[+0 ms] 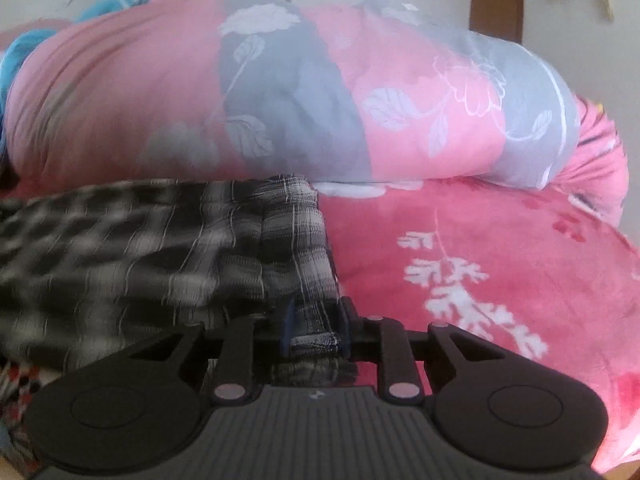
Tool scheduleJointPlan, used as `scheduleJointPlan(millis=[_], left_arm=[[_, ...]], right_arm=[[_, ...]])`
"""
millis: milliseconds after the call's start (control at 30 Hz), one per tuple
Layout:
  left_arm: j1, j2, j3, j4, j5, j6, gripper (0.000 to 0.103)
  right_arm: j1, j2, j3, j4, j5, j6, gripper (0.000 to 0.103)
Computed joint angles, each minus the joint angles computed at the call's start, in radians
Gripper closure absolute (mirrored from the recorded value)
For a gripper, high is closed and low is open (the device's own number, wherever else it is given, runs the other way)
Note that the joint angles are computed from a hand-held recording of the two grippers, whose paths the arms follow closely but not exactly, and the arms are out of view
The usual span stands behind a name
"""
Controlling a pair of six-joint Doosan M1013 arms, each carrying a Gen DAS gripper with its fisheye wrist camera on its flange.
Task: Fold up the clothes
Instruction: 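Open the left gripper and release the plaid shirt edge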
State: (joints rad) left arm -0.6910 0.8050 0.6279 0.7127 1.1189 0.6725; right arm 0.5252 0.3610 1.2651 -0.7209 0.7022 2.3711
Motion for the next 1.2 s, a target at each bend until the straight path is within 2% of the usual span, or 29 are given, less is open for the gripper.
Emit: scheduleJointPlan(millis=[100, 233, 300, 367, 467, 600, 700, 833, 900, 1000, 1133, 1200], left_arm=[[-0.001, -0.002, -0.009, 0.007, 0.008, 0.002, 0.013], [-0.024, -0.068, 0.093, 0.15, -0.102, -0.092, 0.01], [-0.033, -0.101, 0.134, 0.173, -0.168, -0.111, 0.008], [-0.042, -0.121, 0.156, 0.15, -0.226, -0.067, 0.006], [-0.062, -0.13, 0.164, 0.073, -0.261, 0.087, 0.006], [-0.085, -0.12, 0.173, -0.003, -0.258, 0.227, 0.006], [-0.093, -0.104, 0.172, -0.039, -0.223, 0.279, 0.006], [-0.087, -0.117, 0.214, -0.053, -0.253, 0.231, 0.005], [-0.08, -0.117, 0.211, -0.075, -0.257, 0.225, 0.005], [-0.073, -0.116, 0.204, -0.105, -0.258, 0.222, 0.003], [-0.078, -0.121, 0.215, -0.095, -0.265, 0.207, 0.002], [-0.078, -0.119, 0.213, -0.098, -0.269, 0.202, 0.002]], right_arm=[[-0.007, -0.012, -0.007, 0.038, -0.005, -0.041, 0.077], [-0.027, -0.008, -0.061, 0.115, -0.068, -0.122, 0.077], [-0.035, 0.024, -0.127, 0.217, -0.087, -0.238, 0.077], [-0.041, 0.066, -0.207, 0.336, -0.09, -0.373, 0.077], [-0.037, 0.16, -0.357, 0.465, -0.001, -0.503, 0.078], [-0.03, 0.277, -0.536, 0.514, 0.166, -0.534, 0.079], [-0.031, 0.341, -0.633, 0.501, 0.26, -0.529, 0.081], [-0.045, 0.419, -0.75, 0.514, 0.359, -0.5, 0.083], [-0.05, 0.444, -0.787, 0.509, 0.378, -0.468, 0.083], [-0.053, 0.446, -0.786, 0.501, 0.365, -0.409, 0.083], [-0.054, 0.357, -0.642, 0.503, 0.206, -0.344, 0.082], [-0.054, 0.333, -0.617, 0.53, 0.174, -0.372, 0.082]])
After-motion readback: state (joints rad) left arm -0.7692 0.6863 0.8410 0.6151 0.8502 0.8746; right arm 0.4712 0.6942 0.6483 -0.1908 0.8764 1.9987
